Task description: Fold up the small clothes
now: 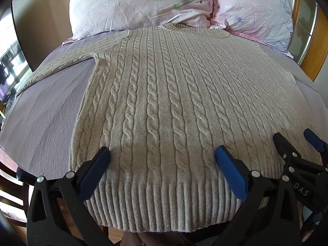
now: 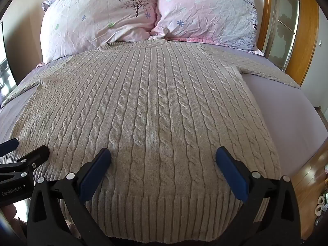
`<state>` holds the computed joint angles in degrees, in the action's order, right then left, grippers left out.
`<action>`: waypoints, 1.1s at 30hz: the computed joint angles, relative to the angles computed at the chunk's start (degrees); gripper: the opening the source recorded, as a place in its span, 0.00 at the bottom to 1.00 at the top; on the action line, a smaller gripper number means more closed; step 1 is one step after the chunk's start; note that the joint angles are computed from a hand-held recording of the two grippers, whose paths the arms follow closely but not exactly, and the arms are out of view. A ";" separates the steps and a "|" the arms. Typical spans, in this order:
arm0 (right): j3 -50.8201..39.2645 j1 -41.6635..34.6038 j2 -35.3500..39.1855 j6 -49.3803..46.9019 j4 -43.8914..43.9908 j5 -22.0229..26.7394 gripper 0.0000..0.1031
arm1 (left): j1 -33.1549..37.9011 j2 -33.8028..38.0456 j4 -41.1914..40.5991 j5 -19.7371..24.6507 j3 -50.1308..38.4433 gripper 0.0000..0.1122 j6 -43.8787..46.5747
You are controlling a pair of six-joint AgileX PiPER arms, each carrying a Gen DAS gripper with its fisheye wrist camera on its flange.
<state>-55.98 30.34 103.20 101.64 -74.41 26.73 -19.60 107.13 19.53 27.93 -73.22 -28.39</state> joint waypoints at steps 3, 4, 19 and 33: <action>0.02 0.04 0.01 0.13 -0.15 0.08 0.99 | 0.00 0.00 0.00 0.00 0.00 0.90 0.00; 0.02 0.04 0.01 0.13 -0.15 0.08 0.99 | 0.00 0.00 0.00 0.00 0.00 0.90 0.00; 0.11 0.05 -0.01 0.46 -0.47 0.08 0.99 | 0.00 -0.02 0.07 -0.09 0.03 0.90 -0.07; 0.23 0.09 -0.03 0.84 -0.81 0.11 0.99 | 0.01 -0.03 0.11 -0.18 0.08 0.90 -0.11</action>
